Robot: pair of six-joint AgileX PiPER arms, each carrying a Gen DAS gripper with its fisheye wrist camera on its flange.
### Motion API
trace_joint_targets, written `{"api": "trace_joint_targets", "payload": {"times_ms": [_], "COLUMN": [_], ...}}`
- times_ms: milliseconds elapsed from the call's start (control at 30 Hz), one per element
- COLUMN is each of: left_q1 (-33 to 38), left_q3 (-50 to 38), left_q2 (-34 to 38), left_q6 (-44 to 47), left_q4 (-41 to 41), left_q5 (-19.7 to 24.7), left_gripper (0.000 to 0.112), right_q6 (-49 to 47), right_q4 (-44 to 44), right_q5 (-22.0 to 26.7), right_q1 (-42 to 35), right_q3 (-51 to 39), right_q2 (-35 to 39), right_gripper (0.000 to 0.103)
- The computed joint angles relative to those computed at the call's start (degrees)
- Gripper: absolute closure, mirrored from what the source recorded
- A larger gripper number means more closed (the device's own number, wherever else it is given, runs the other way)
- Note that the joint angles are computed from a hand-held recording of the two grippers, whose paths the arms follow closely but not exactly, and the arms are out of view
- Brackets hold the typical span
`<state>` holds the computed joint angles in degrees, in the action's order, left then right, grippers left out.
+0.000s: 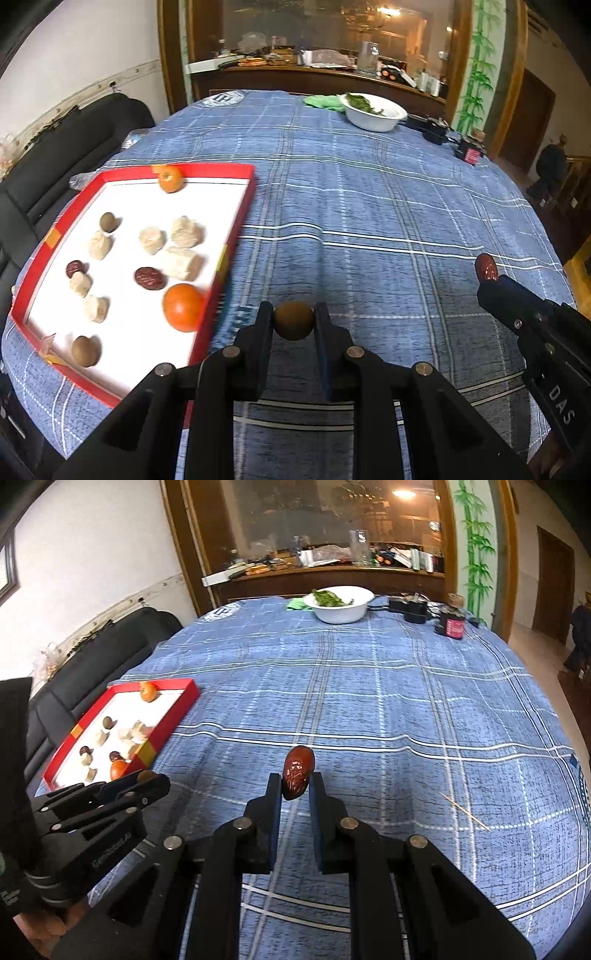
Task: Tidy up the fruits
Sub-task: 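Carry the red date and brown fruit with both tools toward the red-rimmed tray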
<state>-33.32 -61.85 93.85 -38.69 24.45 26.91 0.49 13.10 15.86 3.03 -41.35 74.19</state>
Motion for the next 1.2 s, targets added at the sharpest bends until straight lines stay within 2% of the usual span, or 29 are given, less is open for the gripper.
{"api": "trace_joint_targets", "payload": {"times_ms": [433,933,1200], "left_q1": [5.7,19.6,23.3], "left_q3": [2.5,3.4,1.8], "left_q2": [-3.3,-4.3,-3.7], "left_q6": [-0.4,6.9,8.8], "left_q4": [0.1,-7.0,-7.9], "left_q5": [-0.1,-1.4,-1.6], "left_gripper": [0.092,0.092,0.092], "right_q6": [5.5,7.1,7.7], "right_q4": [-4.0,-5.7,-7.1], "right_q5": [-0.4,0.3,1.8], "right_q1": [9.1,19.4,22.4], "right_q3": [-4.8,-15.8,-21.7], "right_q2": [3.3,11.4,14.7], "right_gripper": [0.087,0.087,0.087]}}
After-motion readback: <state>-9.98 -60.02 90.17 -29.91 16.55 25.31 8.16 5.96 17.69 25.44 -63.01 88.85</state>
